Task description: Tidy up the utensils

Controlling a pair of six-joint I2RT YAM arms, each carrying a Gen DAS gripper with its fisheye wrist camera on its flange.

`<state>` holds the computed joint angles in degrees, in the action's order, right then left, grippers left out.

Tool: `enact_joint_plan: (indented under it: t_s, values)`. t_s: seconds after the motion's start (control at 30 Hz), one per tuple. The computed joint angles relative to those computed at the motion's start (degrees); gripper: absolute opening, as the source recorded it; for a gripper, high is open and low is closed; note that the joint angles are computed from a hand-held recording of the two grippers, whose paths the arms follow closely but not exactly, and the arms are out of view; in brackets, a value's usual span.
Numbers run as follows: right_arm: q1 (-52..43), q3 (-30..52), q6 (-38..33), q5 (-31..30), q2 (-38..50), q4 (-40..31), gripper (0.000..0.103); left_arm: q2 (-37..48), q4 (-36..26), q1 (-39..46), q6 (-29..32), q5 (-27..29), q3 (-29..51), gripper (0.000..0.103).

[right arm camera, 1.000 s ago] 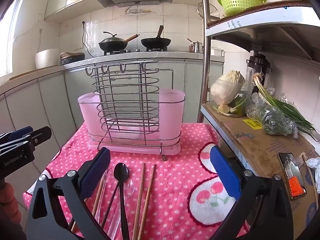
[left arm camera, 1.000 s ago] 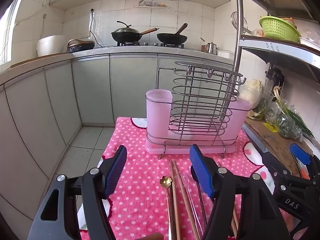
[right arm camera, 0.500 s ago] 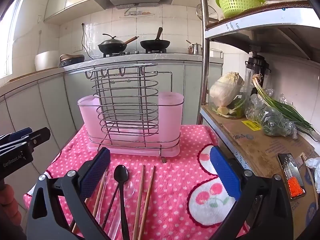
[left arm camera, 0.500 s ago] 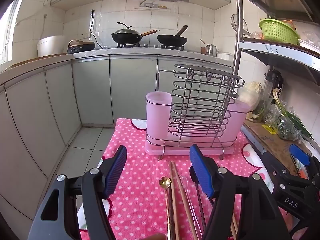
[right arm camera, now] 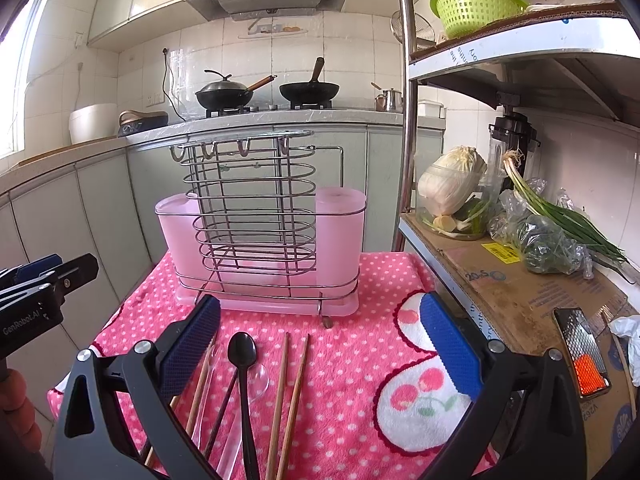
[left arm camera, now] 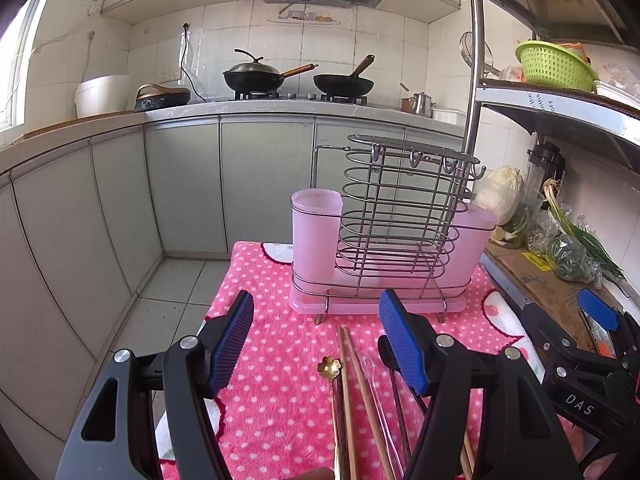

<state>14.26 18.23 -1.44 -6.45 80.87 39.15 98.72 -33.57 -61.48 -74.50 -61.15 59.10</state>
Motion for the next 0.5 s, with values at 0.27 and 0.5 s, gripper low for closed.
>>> enact_joint_plan:
  t_s: [0.27,0.5]
  values:
    - [-0.26,-0.25,-0.01,-0.27,-1.12,-0.55,0.1,0.05,-0.77,-0.9,-1.56,-0.72,-0.26,0.065]
    - [-0.31,-0.26,0.03,-0.37,-1.05,-0.42,0.1,0.0,-1.28,-1.19,-2.07,-0.93,-0.16,0.065]
